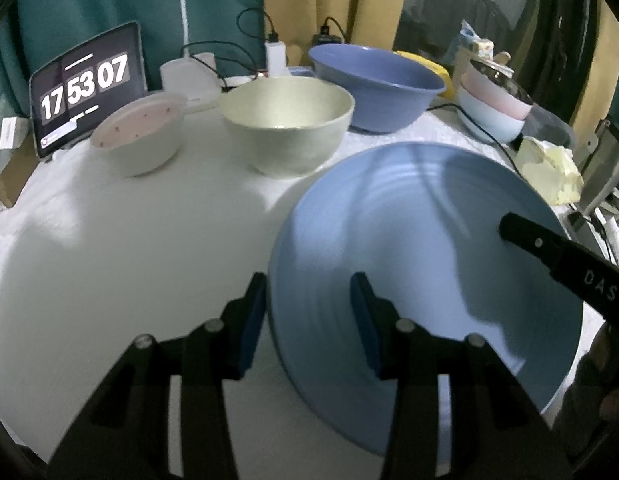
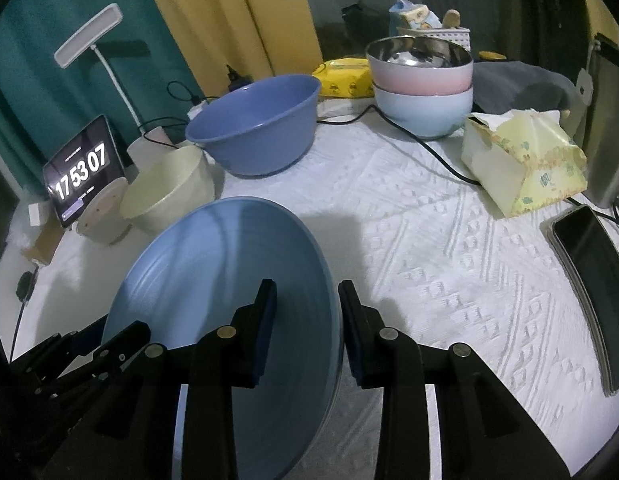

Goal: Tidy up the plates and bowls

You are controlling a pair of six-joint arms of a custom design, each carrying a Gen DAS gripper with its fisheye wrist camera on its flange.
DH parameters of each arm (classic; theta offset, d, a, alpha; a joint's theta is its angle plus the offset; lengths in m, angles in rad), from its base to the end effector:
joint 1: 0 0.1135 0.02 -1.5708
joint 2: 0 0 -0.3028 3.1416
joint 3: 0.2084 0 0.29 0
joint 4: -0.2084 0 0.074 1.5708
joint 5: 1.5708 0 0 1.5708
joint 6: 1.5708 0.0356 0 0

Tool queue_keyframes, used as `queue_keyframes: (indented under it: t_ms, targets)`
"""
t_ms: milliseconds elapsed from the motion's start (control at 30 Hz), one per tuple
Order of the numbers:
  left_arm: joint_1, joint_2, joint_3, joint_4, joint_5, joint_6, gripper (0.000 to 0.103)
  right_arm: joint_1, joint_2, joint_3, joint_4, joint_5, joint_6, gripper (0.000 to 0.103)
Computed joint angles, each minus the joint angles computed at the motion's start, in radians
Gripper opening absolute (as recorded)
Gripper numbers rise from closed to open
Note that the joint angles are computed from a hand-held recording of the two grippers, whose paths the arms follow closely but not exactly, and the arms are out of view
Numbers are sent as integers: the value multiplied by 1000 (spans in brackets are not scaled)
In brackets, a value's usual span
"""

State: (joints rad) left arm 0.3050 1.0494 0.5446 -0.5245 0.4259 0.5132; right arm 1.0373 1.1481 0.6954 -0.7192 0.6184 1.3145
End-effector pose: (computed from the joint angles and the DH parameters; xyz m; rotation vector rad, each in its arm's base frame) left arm 0.1965 0.0464 0.2002 0.4048 2.4455 -0.2177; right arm 0.1282 0.1765 0.2246 0.4893 2.3761 0.1542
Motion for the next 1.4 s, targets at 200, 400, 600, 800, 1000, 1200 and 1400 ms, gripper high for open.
queue_keyframes:
  t_ms: [200, 400, 600, 800, 1000, 1200, 1400]
  targets:
    - [92, 19, 19, -24, 49, 58, 43, 30, 59, 52, -4, 13, 5, 34]
    - [188, 71, 53, -39, 94, 123, 43, 47, 130, 112, 7, 11, -7, 34]
    - [276, 133, 86, -40, 130, 173, 43, 56, 212, 180, 27, 12, -33, 34]
    - [352, 204, 120, -23, 155, 205, 43, 58, 295, 248, 54, 4, -83, 34]
    - [406, 269, 154, -3, 173, 217, 43, 52, 370, 315, 79, -10, -129, 34]
    - [449, 352, 204, 21, 186, 227, 43, 44, 446, 383, 101, -29, -176, 34]
    - [488, 435, 267, 23, 194, 238, 43, 37, 525, 453, 120, -46, -212, 34]
